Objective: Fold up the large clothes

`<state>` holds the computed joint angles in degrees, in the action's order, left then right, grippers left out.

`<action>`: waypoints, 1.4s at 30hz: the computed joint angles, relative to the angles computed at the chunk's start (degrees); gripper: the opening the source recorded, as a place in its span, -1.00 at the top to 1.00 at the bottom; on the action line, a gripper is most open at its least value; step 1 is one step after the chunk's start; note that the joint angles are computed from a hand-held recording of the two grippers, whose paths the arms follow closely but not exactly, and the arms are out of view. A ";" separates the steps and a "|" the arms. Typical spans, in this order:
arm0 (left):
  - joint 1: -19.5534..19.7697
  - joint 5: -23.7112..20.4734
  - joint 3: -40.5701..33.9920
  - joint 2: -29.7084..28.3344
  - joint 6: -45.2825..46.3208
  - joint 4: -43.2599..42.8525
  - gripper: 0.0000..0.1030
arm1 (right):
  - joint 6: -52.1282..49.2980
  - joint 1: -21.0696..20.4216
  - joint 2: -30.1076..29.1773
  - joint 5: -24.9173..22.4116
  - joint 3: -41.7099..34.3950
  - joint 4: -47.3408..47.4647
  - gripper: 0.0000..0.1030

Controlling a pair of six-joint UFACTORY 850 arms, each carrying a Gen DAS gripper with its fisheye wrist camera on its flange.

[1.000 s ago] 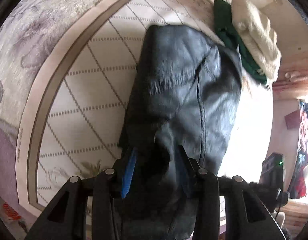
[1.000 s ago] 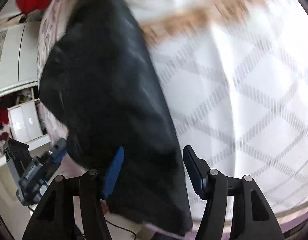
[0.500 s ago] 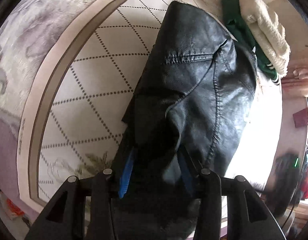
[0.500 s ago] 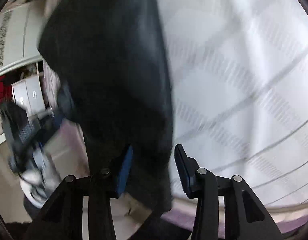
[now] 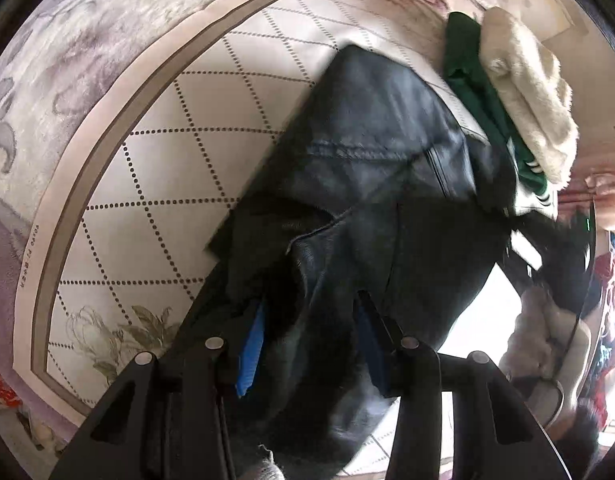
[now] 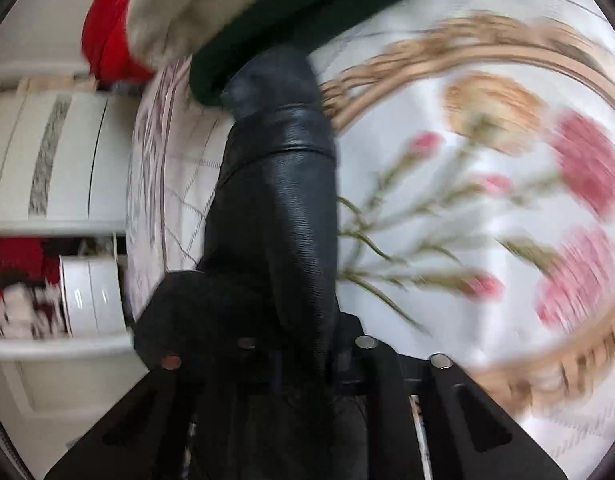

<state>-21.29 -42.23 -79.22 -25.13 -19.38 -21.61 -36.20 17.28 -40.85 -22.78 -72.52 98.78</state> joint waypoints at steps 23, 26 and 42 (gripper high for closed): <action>-7.75 3.60 2.96 -2.09 -4.36 6.21 0.14 | -31.43 -8.08 0.57 -30.59 18.61 19.60 -0.82; -7.13 3.50 1.45 -3.09 -5.96 9.13 0.13 | -30.95 -6.88 0.56 -29.19 17.70 19.91 0.45; -6.02 6.68 -10.43 -13.22 20.97 -17.17 0.09 | -39.21 -4.44 18.59 -9.54 20.52 33.57 0.69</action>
